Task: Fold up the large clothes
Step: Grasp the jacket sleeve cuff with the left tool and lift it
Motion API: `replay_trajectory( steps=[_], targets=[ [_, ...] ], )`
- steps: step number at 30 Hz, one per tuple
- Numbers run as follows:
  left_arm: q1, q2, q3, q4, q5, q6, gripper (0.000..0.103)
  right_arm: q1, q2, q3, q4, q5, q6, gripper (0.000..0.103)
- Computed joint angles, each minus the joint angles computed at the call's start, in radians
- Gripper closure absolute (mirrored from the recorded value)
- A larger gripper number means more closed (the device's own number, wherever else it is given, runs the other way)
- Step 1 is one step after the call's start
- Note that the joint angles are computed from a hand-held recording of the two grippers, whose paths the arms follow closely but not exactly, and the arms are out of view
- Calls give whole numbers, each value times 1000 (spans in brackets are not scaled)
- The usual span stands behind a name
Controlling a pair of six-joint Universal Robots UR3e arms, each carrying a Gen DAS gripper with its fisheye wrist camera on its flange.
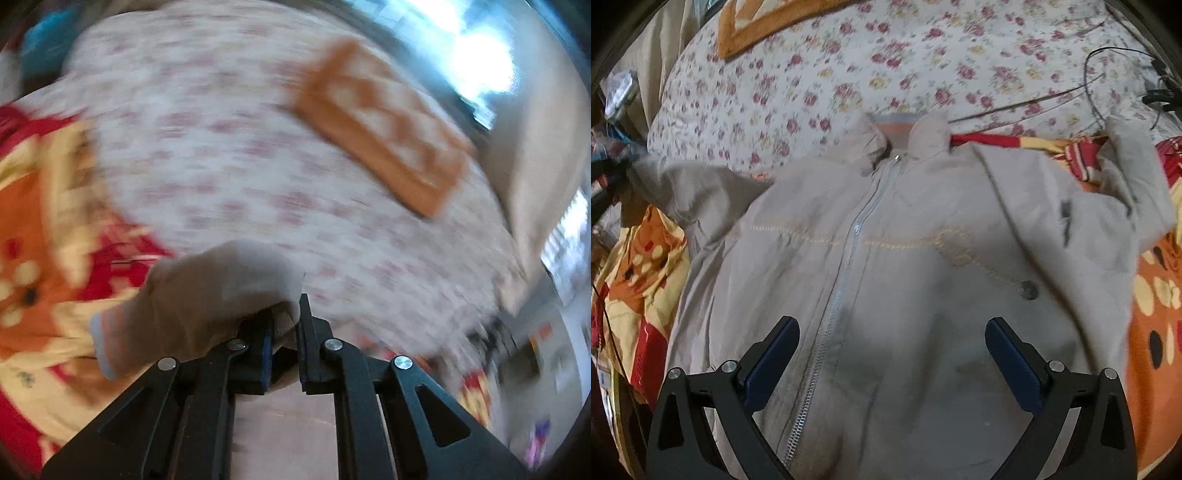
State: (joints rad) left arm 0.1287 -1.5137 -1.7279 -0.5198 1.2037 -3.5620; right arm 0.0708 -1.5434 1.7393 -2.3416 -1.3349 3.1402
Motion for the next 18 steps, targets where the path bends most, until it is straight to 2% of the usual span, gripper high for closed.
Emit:
replay_trajectory(
  steps=[4,5,6,8,11,14,16,18],
  targets=[
    [-265,-224,241,-30,56,30,94,-50,-52,49,-27,-1,-1,2],
    [-327,-287,298,-40,84,33,86,-59,-61,63,-35,-5,1,2],
    [-389,-360,360,-53,108,35,61,-71,-72,77,-40,-10,2,2],
    [-476,-483,468,-108,125,35,28,-102,-92,109,-54,-13,-2,2],
    [-514,-524,457,-143,107,35,28,-151,-120,141,-54,-8,-14,2],
    [-499,-412,291,-125,150,50,28,-187,-134,159,-63,-4,-25,2],
    [-474,-295,148,-103,242,58,28,-199,-121,146,-61,14,-28,2],
    [-455,-204,18,-65,388,18,25,-190,-92,120,-71,24,-33,2]
  ],
)
